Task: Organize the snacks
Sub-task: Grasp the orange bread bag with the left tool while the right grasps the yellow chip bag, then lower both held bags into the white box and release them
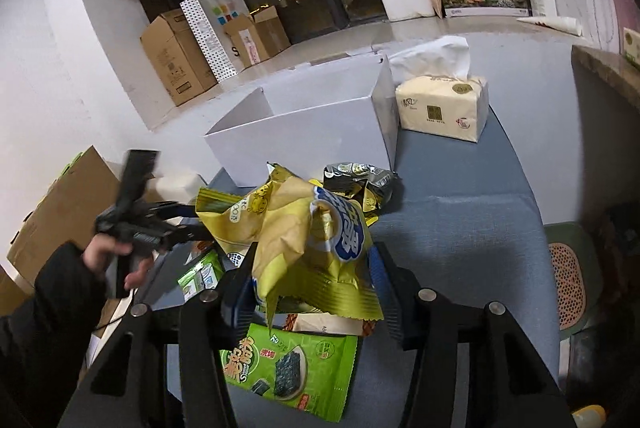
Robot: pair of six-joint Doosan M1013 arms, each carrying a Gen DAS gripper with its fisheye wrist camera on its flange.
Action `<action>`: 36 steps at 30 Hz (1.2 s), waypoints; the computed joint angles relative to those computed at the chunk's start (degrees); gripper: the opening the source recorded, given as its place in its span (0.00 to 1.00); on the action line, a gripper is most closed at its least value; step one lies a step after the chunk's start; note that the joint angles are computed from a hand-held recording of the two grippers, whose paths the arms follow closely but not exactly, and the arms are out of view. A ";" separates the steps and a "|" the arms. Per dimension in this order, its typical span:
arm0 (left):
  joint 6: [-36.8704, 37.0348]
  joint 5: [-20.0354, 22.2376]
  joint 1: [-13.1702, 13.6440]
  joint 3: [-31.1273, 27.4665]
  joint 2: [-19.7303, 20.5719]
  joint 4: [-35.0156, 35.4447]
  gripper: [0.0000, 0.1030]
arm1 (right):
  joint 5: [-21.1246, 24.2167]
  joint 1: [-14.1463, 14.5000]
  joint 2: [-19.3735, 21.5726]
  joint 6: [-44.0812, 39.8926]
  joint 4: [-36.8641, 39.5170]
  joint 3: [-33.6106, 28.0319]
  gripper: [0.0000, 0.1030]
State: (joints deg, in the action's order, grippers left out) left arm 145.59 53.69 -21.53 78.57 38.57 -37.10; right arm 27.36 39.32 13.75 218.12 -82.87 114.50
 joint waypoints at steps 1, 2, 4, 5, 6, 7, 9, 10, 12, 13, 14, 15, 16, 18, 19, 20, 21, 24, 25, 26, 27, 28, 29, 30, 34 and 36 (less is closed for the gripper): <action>0.04 -0.06 -0.12 -0.42 0.38 0.84 1.00 | 0.06 0.06 0.02 -0.13 -0.20 -0.01 0.55; 0.08 0.29 -0.14 -0.76 0.67 1.05 1.00 | -0.16 -0.01 0.07 -0.10 -0.39 0.00 0.55; 0.93 0.69 -0.18 -1.17 1.18 1.38 1.00 | -0.77 -0.26 0.30 -1.31 0.88 -0.18 0.55; 2.31 0.34 -0.20 -1.14 1.17 0.96 0.98 | -0.71 -0.30 0.51 -2.18 1.75 -0.35 0.55; 3.70 -0.01 -0.26 -0.94 1.02 0.70 0.88 | -0.91 -0.44 0.66 -2.76 2.43 -0.49 0.55; 5.24 -0.97 -0.40 -0.52 0.68 0.82 0.80 | -1.17 -0.58 0.77 -2.93 2.75 -0.51 0.55; 7.76 -1.68 -0.16 0.15 0.14 -1.19 0.61 | -0.88 -0.49 0.96 -3.64 3.53 -0.65 0.55; 8.09 -2.22 0.04 0.54 -0.24 -2.18 0.59 | -0.64 -0.35 0.96 -4.10 4.02 -0.70 0.55; 8.38 -4.22 0.13 1.52 -1.03 -2.90 0.58 | -0.69 -0.28 0.91 -3.59 3.48 -0.57 0.55; 9.30 -4.48 0.18 2.05 -1.33 -3.20 0.57 | -0.73 -0.26 0.94 -3.61 3.40 -0.57 0.55; 9.58 -5.67 0.07 2.85 -1.77 -2.86 0.57 | -0.65 -0.23 1.02 -4.06 3.84 -0.68 0.55; 10.19 -7.59 0.05 4.07 -2.45 -3.43 0.56 | -0.60 -0.20 1.11 -4.70 4.41 -0.84 0.55; 11.80 -8.88 0.33 5.38 -3.23 -5.90 0.56 | -0.61 -0.16 1.14 -5.24 4.73 -0.96 0.55; 15.21 -11.53 0.78 8.11 -5.17 -11.34 0.56 | -0.18 0.11 1.14 -6.05 4.88 -1.22 0.55; 16.92 -13.33 0.86 9.84 -6.53 -14.24 0.56 | 0.04 0.18 1.14 -6.55 4.95 -1.35 0.55; 17.75 -14.01 0.97 10.66 -7.34 -16.10 0.56 | 0.42 0.26 1.17 -7.00 5.06 -1.58 0.55; 19.39 -14.84 1.12 11.91 -8.58 -19.32 0.56 | 0.45 0.22 1.22 -7.20 5.05 -1.74 0.55; 19.66 -17.41 0.76 13.77 -11.24 -23.77 0.56 | 0.42 -0.32 1.59 -8.00 4.93 -3.04 0.55; 18.85 -18.00 0.61 13.67 -11.74 -24.60 0.56 | 0.56 -0.62 1.78 -9.20 5.55 -3.79 0.55; 17.22 -18.38 0.38 13.26 -12.10 -24.62 0.56 | 0.83 -0.95 2.01 -10.48 6.10 -4.68 0.55; 14.34 -19.90 -0.17 12.72 -12.36 -23.75 0.57 | 1.58 -1.25 2.30 -11.92 6.87 -5.76 0.55; 10.82 -21.95 -0.93 12.00 -12.43 -22.28 0.57 | 2.62 -1.56 2.65 -14.14 8.33 -7.02 0.55; 9.08 -22.78 -1.33 11.31 -12.37 -21.68 0.57 | 3.66 -1.99 3.08 -16.50 9.52 -8.45 0.55; 7.82 -23.69 -1.69 10.47 -12.20 -21.34 0.57 | 4.21 -2.54 3.43 -17.88 9.88 -9.65 0.55; -0.08 -25.17 -2.84 4.94 -10.14 -17.21 0.57 | 2.44 -6.11 5.15 -22.43 12.03 -14.56 0.55; -6.27 -26.11 -3.66 1.14 -8.18 -11.88 0.57 | 3.29 -7.78 6.64 -27.41 16.48 -17.64 0.55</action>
